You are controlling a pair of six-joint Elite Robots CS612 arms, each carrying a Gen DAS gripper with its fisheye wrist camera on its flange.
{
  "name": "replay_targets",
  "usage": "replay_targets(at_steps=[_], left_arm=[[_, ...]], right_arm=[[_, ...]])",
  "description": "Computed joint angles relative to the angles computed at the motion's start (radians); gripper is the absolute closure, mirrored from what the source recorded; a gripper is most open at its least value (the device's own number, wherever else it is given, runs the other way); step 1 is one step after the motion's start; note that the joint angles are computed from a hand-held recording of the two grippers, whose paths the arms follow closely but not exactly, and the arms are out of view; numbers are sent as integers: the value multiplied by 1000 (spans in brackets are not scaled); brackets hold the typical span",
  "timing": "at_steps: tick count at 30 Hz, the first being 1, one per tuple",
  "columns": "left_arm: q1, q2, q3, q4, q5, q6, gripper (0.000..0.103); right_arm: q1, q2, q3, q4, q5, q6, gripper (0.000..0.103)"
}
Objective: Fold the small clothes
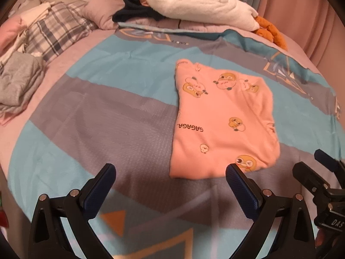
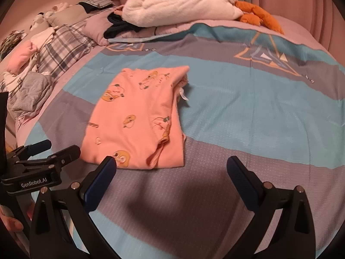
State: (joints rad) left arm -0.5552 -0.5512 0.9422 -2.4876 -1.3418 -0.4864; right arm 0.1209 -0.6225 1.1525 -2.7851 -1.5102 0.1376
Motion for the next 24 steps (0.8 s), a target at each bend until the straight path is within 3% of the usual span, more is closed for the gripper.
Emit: replay_targets(at_steps=[4, 10, 19, 24], left_arm=[[-7, -31, 44, -46, 13, 9, 2], [-27, -72, 94, -61, 112, 18, 2], [-38, -119, 157, -92, 127, 10, 2], [-40, -122, 162, -76, 123, 1, 2]], right_arm=[[6, -29, 39, -46, 3, -31, 0], [14, -69, 84, -89, 6, -42, 0], [21, -127, 146, -118, -5, -23, 0], [24, -126, 152, -119, -14, -31, 0]])
